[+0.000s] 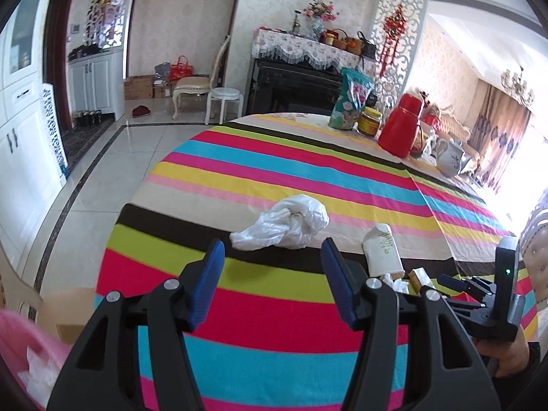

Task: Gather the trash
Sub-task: 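Grasp the small white carton with the right tool while the left tool grasps the white plastic bag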

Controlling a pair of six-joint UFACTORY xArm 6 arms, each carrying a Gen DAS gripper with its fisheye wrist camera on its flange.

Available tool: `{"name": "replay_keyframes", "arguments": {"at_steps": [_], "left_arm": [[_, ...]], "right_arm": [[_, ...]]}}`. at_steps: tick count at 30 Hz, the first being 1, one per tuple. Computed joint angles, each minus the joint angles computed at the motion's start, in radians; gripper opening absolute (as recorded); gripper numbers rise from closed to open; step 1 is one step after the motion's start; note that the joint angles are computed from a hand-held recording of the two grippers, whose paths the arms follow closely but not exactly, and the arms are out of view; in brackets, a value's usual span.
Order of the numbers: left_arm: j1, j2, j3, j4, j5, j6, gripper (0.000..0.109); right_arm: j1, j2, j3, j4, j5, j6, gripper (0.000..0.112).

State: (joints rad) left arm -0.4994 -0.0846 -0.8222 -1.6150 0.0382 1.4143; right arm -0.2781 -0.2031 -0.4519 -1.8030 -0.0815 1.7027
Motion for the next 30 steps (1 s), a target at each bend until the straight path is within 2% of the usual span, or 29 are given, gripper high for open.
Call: {"name": "replay_keyframes", "arguments": {"at_steps": [4,8,12,18,22,27,30], "left_arm": [[-0.003,0.104,-0.081,0.057,-0.001,-0.031,0.060],[-0.005,0.213,-0.149,0.192,-0.008,-0.128,0.062],[-0.002,0.290,-0.201,0.349,-0.019,-0.257,0.070],[-0.008,0.376,-0.262,0.565,-0.059,-0.389,0.080],[-0.005,0.416,-0.290,0.742,-0.055,-0.489,0.080],[-0.001,0.458,-0.315,0.926,-0.045,-0.598,0.080],[0.014,0.489,-0.333,1.102,-0.030,-0.733,0.080]], "right_arm": [[0.002,0.017,0.006,0.061,-0.001,-0.071,0.044],[0.001,0.028,0.021,0.165,-0.001,-0.182,0.037],[0.007,0.037,0.028,0.201,0.002,-0.224,0.032],[-0.007,0.038,0.009,0.107,-0.011,-0.134,0.032],[-0.024,0.018,0.007,0.068,-0.022,-0.095,0.032],[-0.035,-0.015,-0.020,-0.103,-0.032,0.097,0.032],[-0.037,-0.031,-0.043,-0.223,-0.040,0.233,0.032]]}}
